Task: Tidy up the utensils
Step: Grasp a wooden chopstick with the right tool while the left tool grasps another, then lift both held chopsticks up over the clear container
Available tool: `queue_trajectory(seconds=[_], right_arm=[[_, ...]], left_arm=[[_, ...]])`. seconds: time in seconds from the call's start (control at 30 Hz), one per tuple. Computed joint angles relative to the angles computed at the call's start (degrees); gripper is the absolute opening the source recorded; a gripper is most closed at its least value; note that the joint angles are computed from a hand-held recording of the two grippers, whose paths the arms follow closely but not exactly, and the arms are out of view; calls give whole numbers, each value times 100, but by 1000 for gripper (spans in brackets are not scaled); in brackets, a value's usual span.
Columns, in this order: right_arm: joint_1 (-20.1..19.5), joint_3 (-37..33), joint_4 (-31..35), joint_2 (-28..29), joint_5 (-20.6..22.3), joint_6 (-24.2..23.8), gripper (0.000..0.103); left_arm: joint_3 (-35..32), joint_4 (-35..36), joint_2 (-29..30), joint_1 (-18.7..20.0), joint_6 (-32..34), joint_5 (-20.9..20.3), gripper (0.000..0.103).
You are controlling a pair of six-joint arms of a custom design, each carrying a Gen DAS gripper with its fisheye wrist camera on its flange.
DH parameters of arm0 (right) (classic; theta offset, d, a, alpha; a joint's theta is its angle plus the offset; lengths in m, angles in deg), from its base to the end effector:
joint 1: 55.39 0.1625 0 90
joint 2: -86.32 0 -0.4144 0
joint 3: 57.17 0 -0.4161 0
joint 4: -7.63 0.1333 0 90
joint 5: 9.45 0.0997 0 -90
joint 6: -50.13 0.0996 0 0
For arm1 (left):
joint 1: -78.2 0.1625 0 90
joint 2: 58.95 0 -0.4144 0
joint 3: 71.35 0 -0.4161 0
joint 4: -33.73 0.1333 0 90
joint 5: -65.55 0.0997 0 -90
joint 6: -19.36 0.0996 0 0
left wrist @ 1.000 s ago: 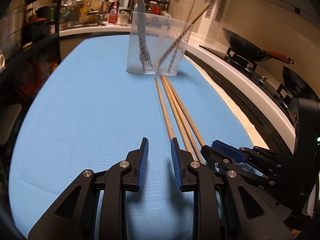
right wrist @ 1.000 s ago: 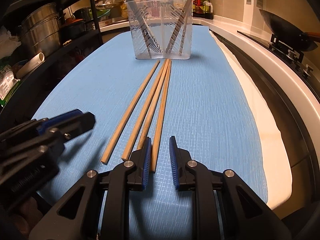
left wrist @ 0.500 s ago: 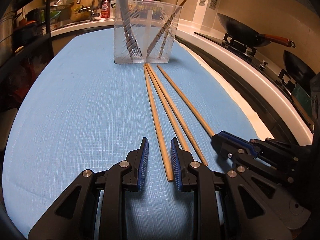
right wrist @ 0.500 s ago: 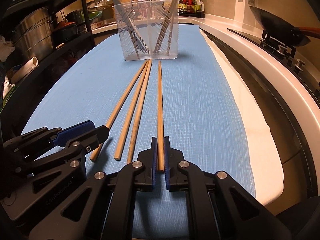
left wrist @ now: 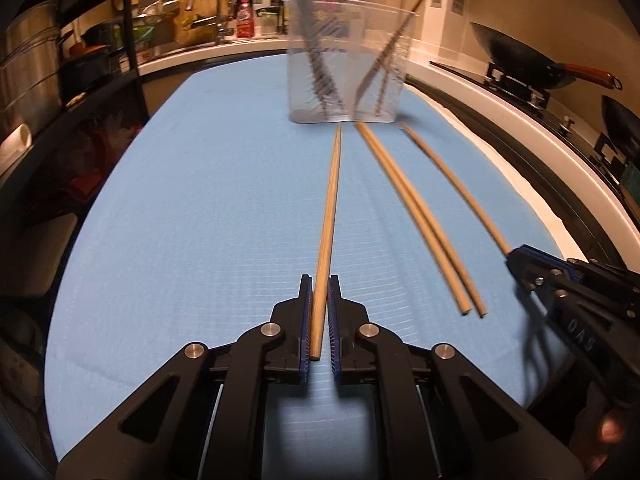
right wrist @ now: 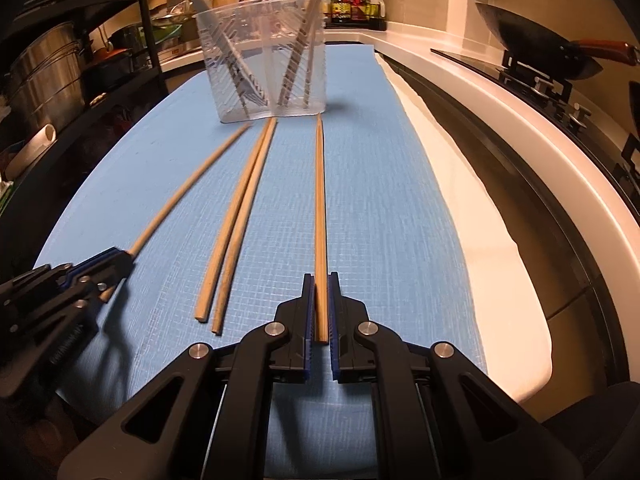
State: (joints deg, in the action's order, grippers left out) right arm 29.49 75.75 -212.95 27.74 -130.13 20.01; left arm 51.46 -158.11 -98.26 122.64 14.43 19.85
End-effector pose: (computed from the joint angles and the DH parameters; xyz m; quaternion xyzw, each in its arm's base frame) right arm 0.0415 -0.4605 0.1508 0.0624 -0.8574 0.3626 0.3600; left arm -0.2041 -0.4843 -0.0247 0.2611 0.8783 -0.2923 0.2737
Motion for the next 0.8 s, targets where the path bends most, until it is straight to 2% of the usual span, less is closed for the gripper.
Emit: queue_trajectory(seconds=[0.2, 0.8], right_arm=[[-13, -9, 36, -8, -23, 51, 7], [-29, 10, -61, 37, 92, 6, 8]], left_arm=[[39, -64, -97, 105, -112, -183, 8], [-49, -615, 210, 66, 310, -32, 9]])
